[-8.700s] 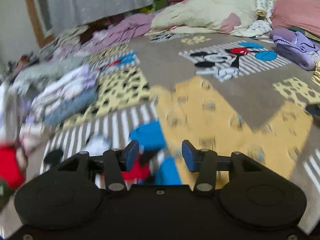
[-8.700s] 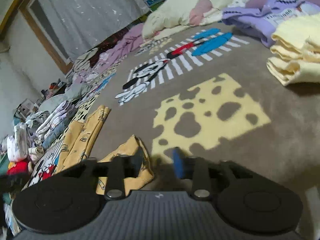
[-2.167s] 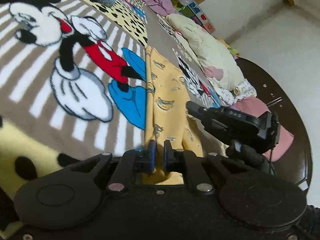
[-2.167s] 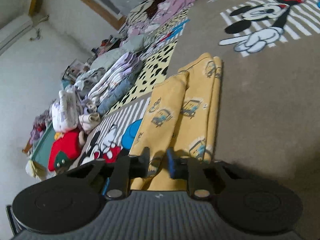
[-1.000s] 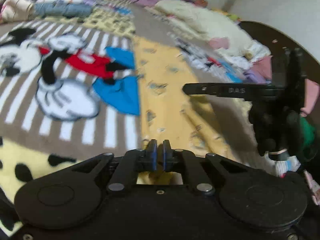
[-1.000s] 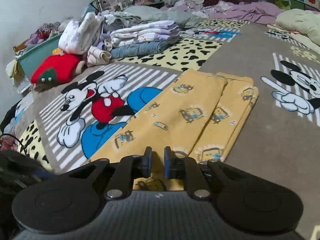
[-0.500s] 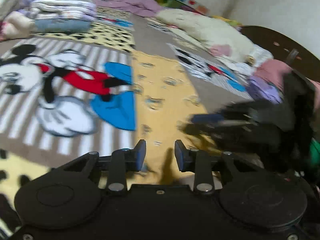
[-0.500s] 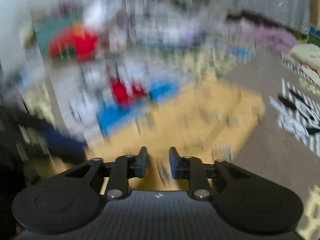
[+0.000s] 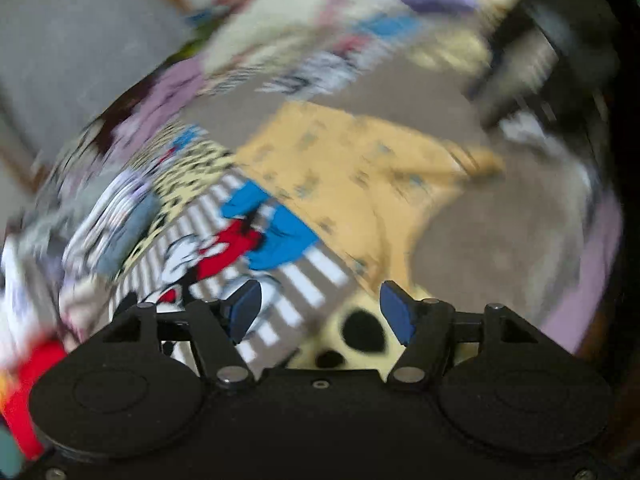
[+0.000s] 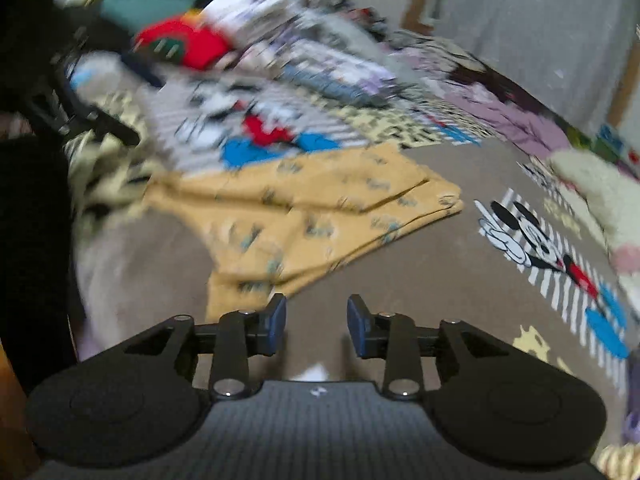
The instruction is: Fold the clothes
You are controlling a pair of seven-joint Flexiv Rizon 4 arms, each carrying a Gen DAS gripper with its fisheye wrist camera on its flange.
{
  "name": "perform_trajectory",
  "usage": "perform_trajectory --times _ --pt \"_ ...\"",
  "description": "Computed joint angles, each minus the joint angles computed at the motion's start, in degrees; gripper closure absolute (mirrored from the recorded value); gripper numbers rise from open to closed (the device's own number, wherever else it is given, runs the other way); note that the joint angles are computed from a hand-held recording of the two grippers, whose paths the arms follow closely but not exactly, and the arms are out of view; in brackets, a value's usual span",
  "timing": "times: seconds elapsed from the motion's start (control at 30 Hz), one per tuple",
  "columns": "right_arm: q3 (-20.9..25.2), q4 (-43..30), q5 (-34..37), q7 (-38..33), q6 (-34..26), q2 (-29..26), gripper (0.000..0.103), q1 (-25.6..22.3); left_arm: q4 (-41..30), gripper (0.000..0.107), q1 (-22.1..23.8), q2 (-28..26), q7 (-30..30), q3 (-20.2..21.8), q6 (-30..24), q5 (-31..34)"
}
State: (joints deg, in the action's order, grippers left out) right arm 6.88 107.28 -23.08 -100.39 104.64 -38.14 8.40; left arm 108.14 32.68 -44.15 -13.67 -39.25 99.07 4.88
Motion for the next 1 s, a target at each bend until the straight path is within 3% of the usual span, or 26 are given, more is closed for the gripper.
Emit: perform_trajectory --times 0.17,0.23,0.3,0.33,0.4,0.5,0.57,0.73,0.83,0.93,1.0 --pt "-13.71 4.71 4.21 -7.63 5.56 0.44 0.059 14.09 -2.27 0.042 -5.48 -3.57 7.34 8.7 9.33 10.33" --pt "-18.45 6.08 7.72 -12.07 8.53 -0.44 0.056 19.78 -3.29 0.042 -4.96 -5.6 8.69 8.35 11.92 14.39" --pt "-23.62 6.8 13.06 -16.56 12.39 -2.42 0.056 26.19 -3.49 0.049 -3.71 -6.23 8.78 6.65 12.45 16.35" --pt "-25.0 6.76 15.34 -18.17 13.86 -3.32 0.056 28.15 -3.22 0.051 -1.56 -6.45 7.27 3.82 11.34 17.7" --pt "-24.51 6.44 17.8 -19.53 14.98 -3.71 0.056 28.69 -1.97 0.052 3.34 -7.02 4.68 -3.43 6.83 16.76" --pt "-22.26 5.93 20.3 -20.83 15.95 -3.68 0.055 27.88 -1.02 0.053 8.46 -7.9 -0.07 -12.87 -3.39 6.95" --pt "-20.99 5.84 21.25 -22.45 16.44 -3.75 0.055 27.24 -2.24 0.053 8.01 -7.6 -1.18 -13.35 -8.99 1.66" --pt "-18.17 4.95 22.5 -24.48 15.39 -3.41 0.053 25.11 -3.97 0.052 3.3 -3.42 -5.41 -6.09 -15.73 -4.52" --pt "-17.94 5.06 22.97 -25.56 15.36 -3.14 0.049 24.82 -0.53 0.052 6.43 -2.6 0.22 -9.47 -12.76 -6.64" --pt "-17.89 5.16 23.21 -26.63 15.41 -3.14 0.048 24.55 0.35 0.052 5.07 -3.04 7.99 -7.17 -4.74 -1.87" --pt "-18.38 5.02 23.38 -27.8 15.6 -3.56 0.048 24.85 -0.97 0.052 2.38 -3.81 14.36 -2.76 -0.44 3.7"
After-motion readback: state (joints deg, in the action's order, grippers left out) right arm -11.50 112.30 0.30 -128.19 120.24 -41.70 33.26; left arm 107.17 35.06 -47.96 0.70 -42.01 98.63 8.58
